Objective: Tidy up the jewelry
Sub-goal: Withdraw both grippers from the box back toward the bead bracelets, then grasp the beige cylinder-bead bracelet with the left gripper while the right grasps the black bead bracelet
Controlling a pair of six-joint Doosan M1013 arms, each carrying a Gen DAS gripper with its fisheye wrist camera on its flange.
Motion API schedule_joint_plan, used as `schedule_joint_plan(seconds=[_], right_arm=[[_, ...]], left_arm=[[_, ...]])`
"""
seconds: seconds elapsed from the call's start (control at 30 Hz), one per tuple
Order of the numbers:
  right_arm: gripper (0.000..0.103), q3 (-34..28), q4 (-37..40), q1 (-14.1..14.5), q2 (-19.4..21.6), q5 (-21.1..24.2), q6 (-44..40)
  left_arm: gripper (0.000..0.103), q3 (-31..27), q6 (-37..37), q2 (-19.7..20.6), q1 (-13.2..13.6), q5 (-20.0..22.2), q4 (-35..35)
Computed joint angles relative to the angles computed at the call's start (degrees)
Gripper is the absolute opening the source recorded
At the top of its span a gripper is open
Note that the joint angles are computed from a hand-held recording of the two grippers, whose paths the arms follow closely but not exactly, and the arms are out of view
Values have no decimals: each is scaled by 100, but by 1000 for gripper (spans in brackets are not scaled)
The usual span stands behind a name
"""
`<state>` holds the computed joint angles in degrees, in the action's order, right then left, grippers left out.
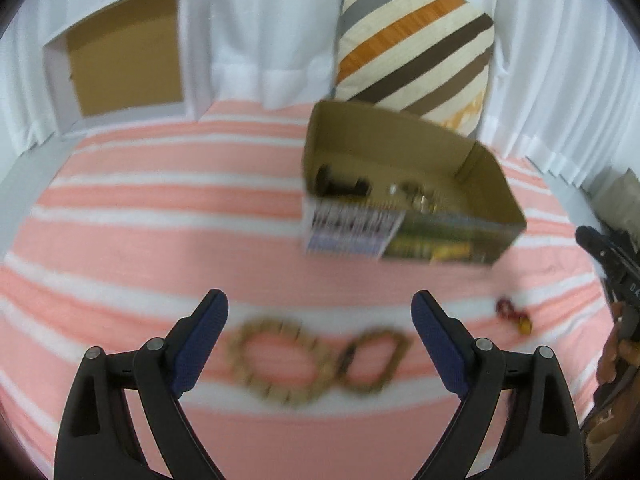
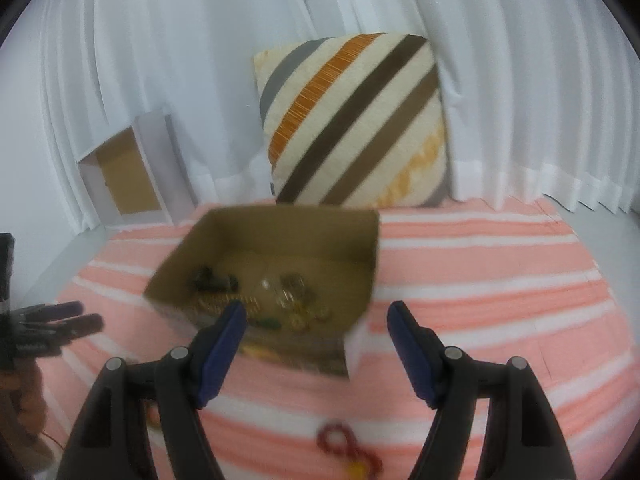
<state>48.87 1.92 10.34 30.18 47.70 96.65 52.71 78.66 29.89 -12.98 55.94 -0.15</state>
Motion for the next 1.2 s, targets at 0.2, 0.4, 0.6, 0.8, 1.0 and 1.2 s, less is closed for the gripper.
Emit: schedule_joint_plan(seconds=[0.2, 0.4, 0.6, 0.8, 1.0, 1.2], right_arm=[[75, 1456, -458, 60, -769, -551, 216], [75, 2429, -882, 199, -1285, -639, 247], [75, 3074, -999, 328, -1614, -610, 225], [75, 3225, -804, 324, -1617, -298, 219], [75, 3188, -914, 376, -1554, -364, 304], [76, 2996, -964, 405, -1414, -232, 425]], left_arm=[[94, 1425, -230, -702, -164, -604, 379], [94, 2276, -479, -1087, -233, -866, 583], [94, 2546, -588, -1142, -247, -778, 645], [99, 2528, -641, -1085, -352, -679, 1001], [103, 2513, -717, -1061, -368, -641, 1074], [103, 2317, -773, -940, -365, -406, 1066]])
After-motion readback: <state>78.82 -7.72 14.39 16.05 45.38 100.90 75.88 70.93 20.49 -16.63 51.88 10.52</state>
